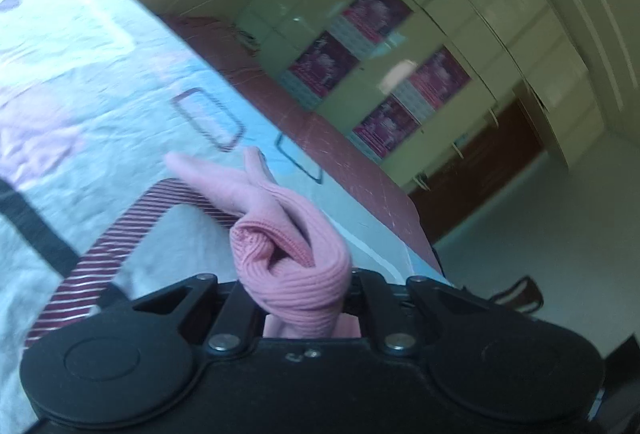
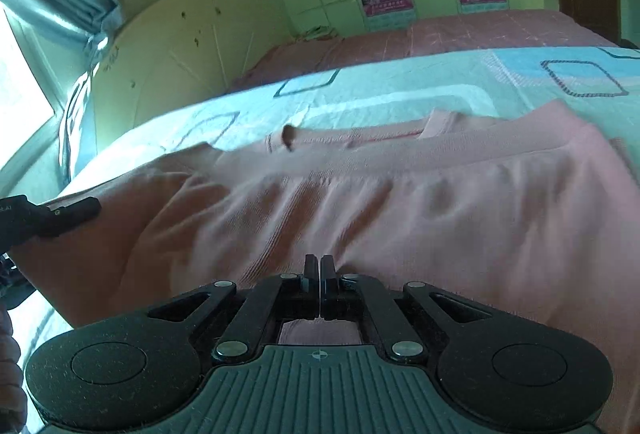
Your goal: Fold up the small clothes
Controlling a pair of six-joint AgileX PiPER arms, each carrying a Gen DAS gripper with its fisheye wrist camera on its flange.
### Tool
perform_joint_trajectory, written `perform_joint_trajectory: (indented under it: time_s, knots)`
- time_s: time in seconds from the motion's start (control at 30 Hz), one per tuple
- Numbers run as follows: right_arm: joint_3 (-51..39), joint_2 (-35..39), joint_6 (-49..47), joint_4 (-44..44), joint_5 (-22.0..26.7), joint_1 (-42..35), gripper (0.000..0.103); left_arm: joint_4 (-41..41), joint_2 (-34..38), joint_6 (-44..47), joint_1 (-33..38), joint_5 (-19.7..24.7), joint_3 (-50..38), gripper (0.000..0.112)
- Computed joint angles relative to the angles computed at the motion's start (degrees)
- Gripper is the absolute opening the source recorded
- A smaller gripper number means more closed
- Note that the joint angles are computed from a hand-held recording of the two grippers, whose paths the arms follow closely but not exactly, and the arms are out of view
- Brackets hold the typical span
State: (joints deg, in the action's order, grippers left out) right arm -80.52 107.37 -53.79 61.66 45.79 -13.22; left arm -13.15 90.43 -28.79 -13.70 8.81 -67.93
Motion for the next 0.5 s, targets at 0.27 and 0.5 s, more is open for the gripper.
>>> perform_joint_trajectory:
  time_s: [0.27,0.5]
  knots:
    - [-0.01,-2.17,-0.31,5.37,8.16,-20.76,0.000,23.62,18.17,-16.15,-18.43,20.57,-33.18,0.008]
    - [-12.60,5.59,7.71,0.65,21.22,-31.65,0.062,7.80,34.84,1.77,-24.45,36.44,-55.69,0.057]
